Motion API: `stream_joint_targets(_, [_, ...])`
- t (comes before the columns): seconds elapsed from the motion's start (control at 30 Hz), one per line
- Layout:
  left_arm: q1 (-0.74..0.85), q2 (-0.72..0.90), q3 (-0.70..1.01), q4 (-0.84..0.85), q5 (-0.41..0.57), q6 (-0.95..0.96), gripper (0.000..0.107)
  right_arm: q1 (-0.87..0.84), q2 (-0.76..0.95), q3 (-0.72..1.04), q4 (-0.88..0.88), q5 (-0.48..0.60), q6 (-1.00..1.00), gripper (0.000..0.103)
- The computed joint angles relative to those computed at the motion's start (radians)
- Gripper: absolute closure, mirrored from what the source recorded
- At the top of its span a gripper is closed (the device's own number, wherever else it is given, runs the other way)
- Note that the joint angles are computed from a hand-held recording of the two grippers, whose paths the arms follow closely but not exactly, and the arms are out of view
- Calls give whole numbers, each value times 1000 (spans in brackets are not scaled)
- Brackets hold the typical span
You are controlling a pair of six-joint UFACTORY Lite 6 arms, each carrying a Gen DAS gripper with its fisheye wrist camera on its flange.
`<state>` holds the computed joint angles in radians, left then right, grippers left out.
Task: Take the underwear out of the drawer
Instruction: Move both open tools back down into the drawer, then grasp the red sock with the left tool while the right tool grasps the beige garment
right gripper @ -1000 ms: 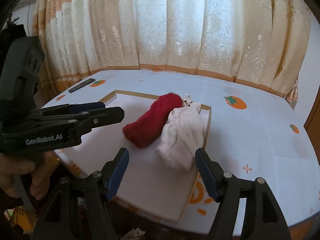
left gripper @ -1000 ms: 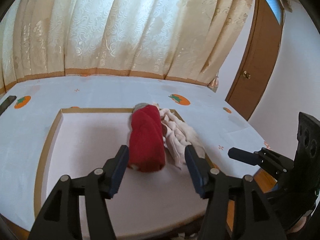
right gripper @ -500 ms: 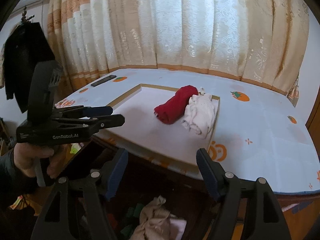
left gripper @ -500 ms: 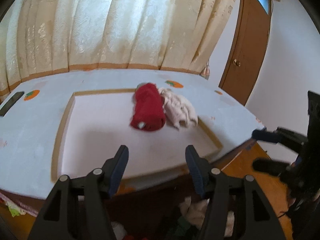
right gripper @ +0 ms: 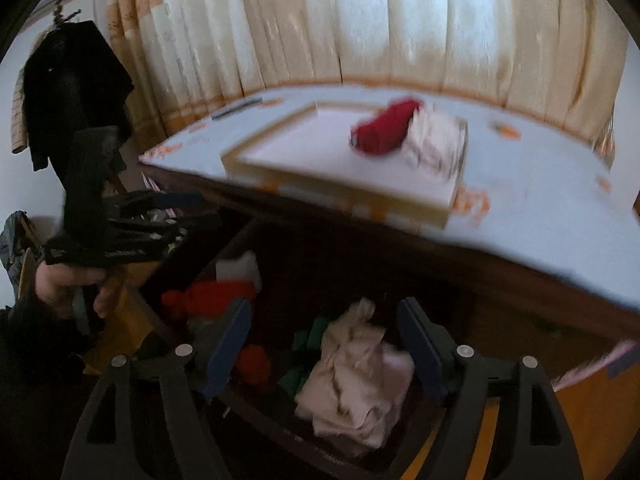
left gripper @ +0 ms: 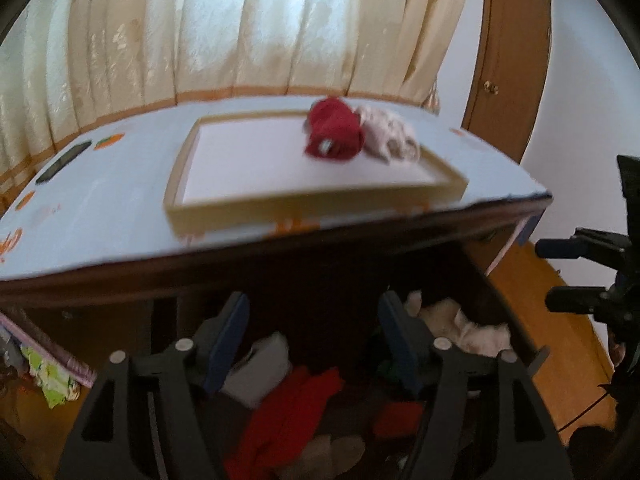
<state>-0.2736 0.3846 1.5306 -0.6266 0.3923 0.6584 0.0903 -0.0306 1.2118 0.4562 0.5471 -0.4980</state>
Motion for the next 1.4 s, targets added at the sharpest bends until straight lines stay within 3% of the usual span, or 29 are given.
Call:
stream_joint_targets(0.13, [18, -35, -92, -17, -16, 27, 39, 9, 49, -86, 63, -55, -38, 25])
stream_joint_targets(0.37, [33, -11, -142, 79, 8, -28, 39, 10, 185, -79, 98, -89, -56, 25])
stream_joint_targets(0.93, [33, 244, 108, 317, 297, -159, 39, -4, 330, -13, 87, -88, -43, 25])
stream_joint_targets(1.2, [31, 293, 146, 314, 332, -160, 39, 9, 397, 56, 5, -61, 41, 25])
stream_joint_targets(1.4, [32, 305, 157, 310, 330, -152, 47, 31, 457, 122, -79, -25, 114, 25])
